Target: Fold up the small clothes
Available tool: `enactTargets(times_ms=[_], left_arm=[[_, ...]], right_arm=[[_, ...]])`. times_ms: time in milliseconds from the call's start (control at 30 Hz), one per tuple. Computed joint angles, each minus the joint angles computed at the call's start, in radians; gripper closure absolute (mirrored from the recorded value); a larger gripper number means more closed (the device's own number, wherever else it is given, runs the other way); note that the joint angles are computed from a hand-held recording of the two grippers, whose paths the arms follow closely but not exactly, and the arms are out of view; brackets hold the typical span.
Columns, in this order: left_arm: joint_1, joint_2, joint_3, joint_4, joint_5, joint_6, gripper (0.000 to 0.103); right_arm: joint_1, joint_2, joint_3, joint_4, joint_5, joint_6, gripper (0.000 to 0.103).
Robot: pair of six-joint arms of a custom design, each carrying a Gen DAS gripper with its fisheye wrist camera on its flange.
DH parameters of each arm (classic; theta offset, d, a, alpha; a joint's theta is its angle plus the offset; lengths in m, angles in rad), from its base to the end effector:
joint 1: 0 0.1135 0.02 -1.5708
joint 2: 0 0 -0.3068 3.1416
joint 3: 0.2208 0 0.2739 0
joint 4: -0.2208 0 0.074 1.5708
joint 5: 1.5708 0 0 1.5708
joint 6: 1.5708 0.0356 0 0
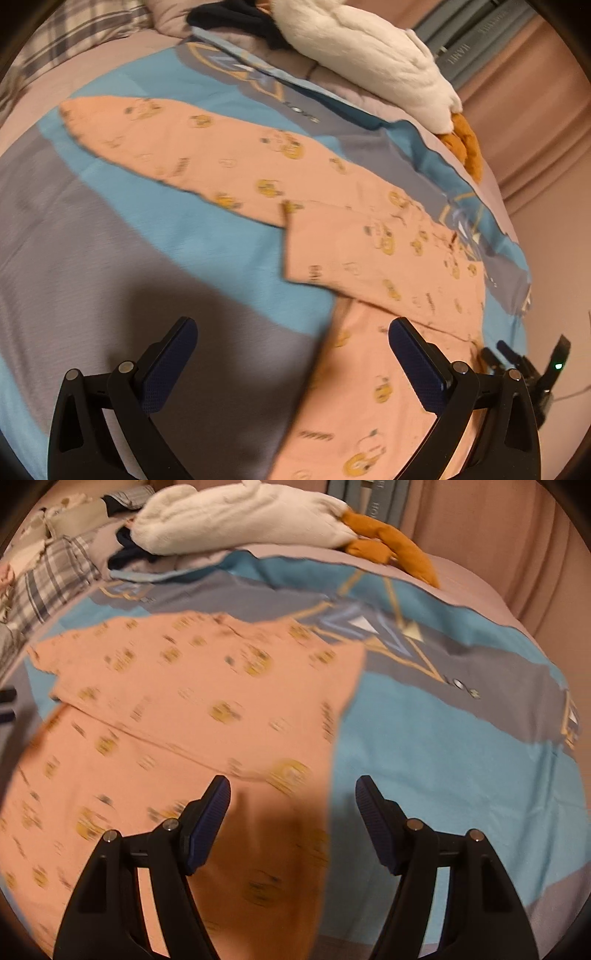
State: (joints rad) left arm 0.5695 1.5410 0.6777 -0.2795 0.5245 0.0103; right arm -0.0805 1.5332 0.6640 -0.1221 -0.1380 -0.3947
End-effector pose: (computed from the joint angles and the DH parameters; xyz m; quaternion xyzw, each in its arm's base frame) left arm 0.2401 0.1325 0.1607 -0.2075 0.9223 -0.1841 0.2690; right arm 0.2861 -0.0182 0.1632 -0.1690 0.9412 -0.0029 0.2926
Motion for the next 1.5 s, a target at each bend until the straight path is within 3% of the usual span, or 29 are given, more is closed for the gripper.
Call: enactTargets(times_ms=[167, 267, 467, 633, 733, 833, 900, 1000, 1100, 1200, 1300, 1433, 1500], left_arm=[[-0.098, 0.0, 0.001, 0.027, -0.024, -0.034, 0.001], [-0.141, 0.008, 0.005, 0.038, -0.049, -0.052, 0.001], [-0.191, 0.033, 0.005, 0.068, -0.073, -0.09, 0.001], [-0.211, 0.057, 0.005, 0.093, -0.078, -0.112, 0.001], [-0.2, 0.073, 0.008, 0.099, -0.069, -0.129, 0.001], [-0.184, 0.081, 0.015, 0.091, -0.064, -0.131, 0.001], [-0.165, 0.079, 0.017, 0.08, -0.059, -0.121, 0.001], [-0.128, 0.07, 0.019, 0.067, -0.056, -0.099, 0.001], [-0.092, 0.078, 0.027, 0.057, -0.036, -0.094, 0.001], [-0.08, 0.091, 0.036, 0.051, -0.002, -0.1, 0.001], [-0.096, 0.096, 0.043, 0.047, 0.019, -0.094, 0.001], [-0.136, 0.092, 0.048, 0.053, 0.022, -0.089, 0.001], [-0.152, 0.085, 0.048, 0.057, 0.041, -0.094, 0.001]], right_arm=[[0.029, 0.1, -0.019, 0.141, 0.108, -0.069, 0.035], [0.044, 0.131, -0.015, 0.165, 0.1, -0.079, 0.035], [0.139, 0.197, -0.042, 0.387, 0.288, -0.068, 0.036], [0.071, 0.198, -0.028, 0.413, 0.356, 0.046, 0.048], [-0.008, 0.186, -0.007, 0.367, 0.296, 0.12, 0.049], [-0.067, 0.192, 0.024, 0.308, 0.207, 0.176, 0.039], [-0.139, 0.229, 0.075, 0.236, 0.086, 0.258, 0.025], [-0.287, 0.288, 0.146, 0.159, -0.176, 0.357, 0.024], [-0.285, 0.248, 0.139, 0.125, -0.132, 0.28, 0.02], [-0.225, 0.187, 0.119, 0.017, -0.022, 0.087, 0.02], [-0.224, 0.134, 0.104, 0.016, 0.034, -0.022, 0.021], [-0.3, 0.145, 0.222, -0.091, -0.158, 0.044, 0.021], [-0.246, 0.217, 0.302, -0.103, -0.146, 0.102, 0.036]])
